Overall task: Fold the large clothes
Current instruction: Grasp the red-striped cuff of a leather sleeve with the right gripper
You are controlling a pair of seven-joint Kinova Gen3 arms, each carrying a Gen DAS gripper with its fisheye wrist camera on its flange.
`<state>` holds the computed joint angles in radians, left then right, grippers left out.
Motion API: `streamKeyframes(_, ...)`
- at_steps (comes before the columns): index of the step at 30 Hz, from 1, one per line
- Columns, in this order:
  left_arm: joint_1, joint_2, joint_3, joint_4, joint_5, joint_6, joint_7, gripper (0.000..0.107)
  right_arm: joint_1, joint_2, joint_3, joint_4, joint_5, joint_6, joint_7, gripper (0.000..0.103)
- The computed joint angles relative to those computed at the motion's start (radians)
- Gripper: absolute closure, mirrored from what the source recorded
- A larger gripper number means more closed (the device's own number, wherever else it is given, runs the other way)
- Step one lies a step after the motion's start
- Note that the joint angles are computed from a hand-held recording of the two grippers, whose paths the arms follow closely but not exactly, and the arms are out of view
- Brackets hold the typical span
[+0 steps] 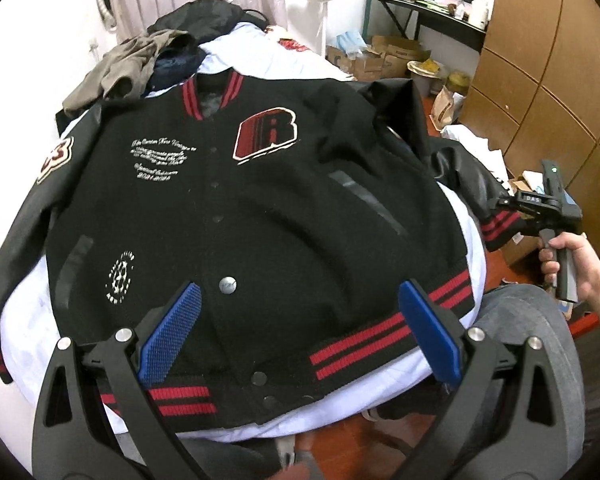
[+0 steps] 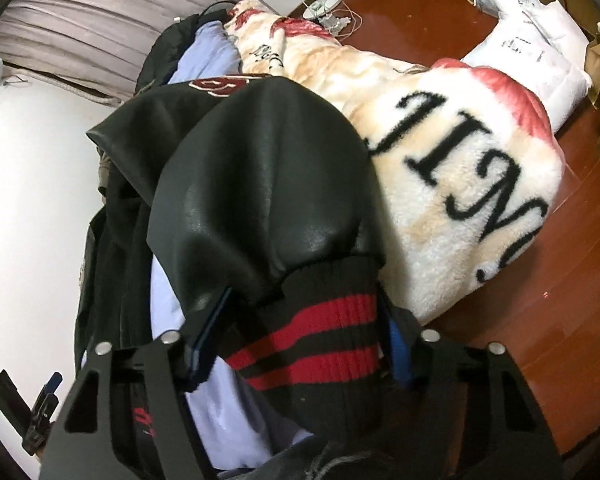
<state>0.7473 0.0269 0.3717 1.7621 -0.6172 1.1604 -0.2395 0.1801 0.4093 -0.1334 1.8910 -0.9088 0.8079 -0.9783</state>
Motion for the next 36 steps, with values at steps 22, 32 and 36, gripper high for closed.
streamKeyframes(22, -0.281, -0.225, -0.064, 0.416, -0.014, -0.43, -0.074, 0.03, -0.257, -0.232, 0.027, -0.486, 0.294, 0.145, -0.457, 0.093)
streamKeyframes(32, -0.382, -0.309, -0.133, 0.504, 0.186, -0.577, -0.245, 0.066, -0.553, -0.087, -0.004, -0.95, 0.621, 0.172, -0.756, 0.093)
streamKeyframes(36, -0.439, -0.308, -0.058, 0.502, 0.181, -0.576, -0.257, 0.077, -0.653, 0.01, -0.015, -1.135, 0.689, 0.226, -0.781, 0.093)
